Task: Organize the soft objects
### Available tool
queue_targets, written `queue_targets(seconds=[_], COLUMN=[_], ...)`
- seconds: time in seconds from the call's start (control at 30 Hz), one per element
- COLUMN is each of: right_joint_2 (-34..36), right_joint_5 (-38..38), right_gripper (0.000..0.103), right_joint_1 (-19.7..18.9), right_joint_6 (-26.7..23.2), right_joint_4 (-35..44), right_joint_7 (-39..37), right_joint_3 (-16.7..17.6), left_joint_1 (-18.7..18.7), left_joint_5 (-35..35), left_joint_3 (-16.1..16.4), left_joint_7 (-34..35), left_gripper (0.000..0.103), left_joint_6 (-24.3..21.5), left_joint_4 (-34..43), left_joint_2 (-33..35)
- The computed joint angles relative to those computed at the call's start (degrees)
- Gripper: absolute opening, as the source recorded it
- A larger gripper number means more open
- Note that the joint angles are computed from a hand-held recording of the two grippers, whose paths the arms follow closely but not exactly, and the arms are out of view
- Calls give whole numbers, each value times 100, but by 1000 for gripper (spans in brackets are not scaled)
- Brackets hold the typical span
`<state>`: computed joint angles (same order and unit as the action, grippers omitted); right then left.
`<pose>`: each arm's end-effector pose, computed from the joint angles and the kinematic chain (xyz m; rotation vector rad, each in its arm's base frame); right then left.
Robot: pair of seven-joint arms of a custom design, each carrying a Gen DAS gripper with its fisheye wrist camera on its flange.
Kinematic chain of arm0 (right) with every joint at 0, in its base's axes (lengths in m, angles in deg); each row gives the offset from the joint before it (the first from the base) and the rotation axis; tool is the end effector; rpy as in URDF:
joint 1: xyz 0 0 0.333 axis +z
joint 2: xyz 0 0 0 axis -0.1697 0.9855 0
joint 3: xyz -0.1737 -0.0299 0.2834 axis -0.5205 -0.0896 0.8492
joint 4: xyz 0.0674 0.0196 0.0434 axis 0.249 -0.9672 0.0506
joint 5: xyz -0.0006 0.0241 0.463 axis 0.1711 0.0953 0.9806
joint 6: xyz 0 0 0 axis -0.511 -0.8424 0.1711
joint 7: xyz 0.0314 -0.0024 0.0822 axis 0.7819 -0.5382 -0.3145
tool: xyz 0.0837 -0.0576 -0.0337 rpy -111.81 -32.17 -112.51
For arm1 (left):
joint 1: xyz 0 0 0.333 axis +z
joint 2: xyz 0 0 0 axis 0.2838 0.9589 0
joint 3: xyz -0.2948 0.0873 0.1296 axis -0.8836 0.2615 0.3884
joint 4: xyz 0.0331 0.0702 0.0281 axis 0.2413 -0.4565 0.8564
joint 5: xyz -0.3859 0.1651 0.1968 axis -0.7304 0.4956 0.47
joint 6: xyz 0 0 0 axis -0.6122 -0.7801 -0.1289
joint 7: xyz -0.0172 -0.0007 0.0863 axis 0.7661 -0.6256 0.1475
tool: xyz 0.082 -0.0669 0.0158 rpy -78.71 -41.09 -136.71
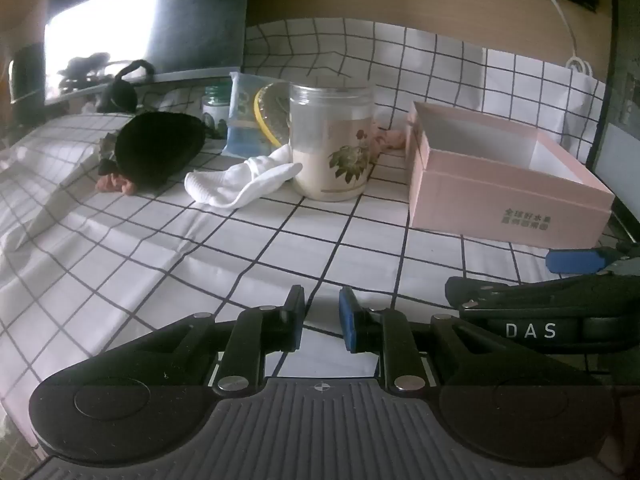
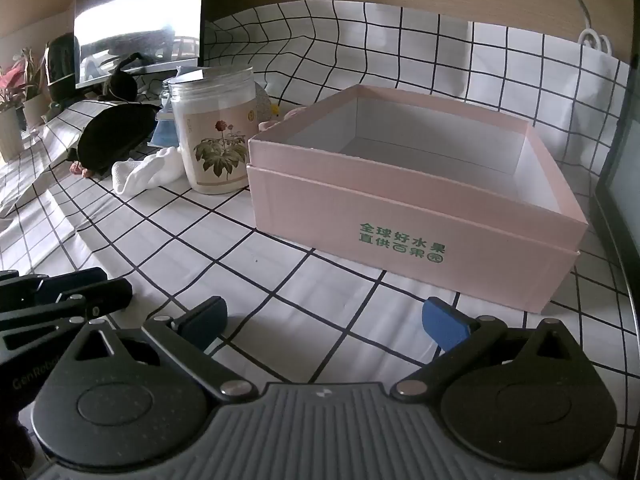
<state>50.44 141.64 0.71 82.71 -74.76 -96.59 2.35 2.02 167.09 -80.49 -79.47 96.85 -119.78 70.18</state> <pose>0.6300 0.1599 0.2548 -2.1524 0.7876 -0.4270 0.4956 -0.2307 0.2626 -2.0212 1.0106 -0.5383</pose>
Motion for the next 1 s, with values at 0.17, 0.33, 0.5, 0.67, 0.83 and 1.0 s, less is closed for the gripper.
queue_targets(seconds=[0.17, 0.33, 0.5, 0.67, 0.83, 1.0], right_joint_2=[1, 3, 2, 3, 6, 7], right_joint_5=[11, 28, 28, 31, 38, 42], right_gripper=[103, 103, 103, 103, 103, 103], right_joint_1=[2, 5, 6, 6, 6, 6], right_joint_6=[1, 6, 6, 7, 8, 8], right_joint_4=[0, 0, 0, 2, 3, 5], right_joint_7=[-12, -34, -35, -42, -54, -59], right_joint_3=[-1, -1, -3, -4, -5, -5], left_joint_1=[3, -4, -9, -11, -12, -13], left_joint_5=[-10, -13, -13, -12, -12, -11], left_joint_3=[4, -3, -1, -1, 0, 0], left_joint_7=[31, 36, 40, 41, 41, 42], left_gripper=[22, 22, 22, 22, 22, 22], left_joint_6=[-3, -27, -36, -42, -42, -46], left_joint_4=[-10, 5, 3, 4, 4, 4], left_joint_2=[-12, 6, 5, 7, 7, 7])
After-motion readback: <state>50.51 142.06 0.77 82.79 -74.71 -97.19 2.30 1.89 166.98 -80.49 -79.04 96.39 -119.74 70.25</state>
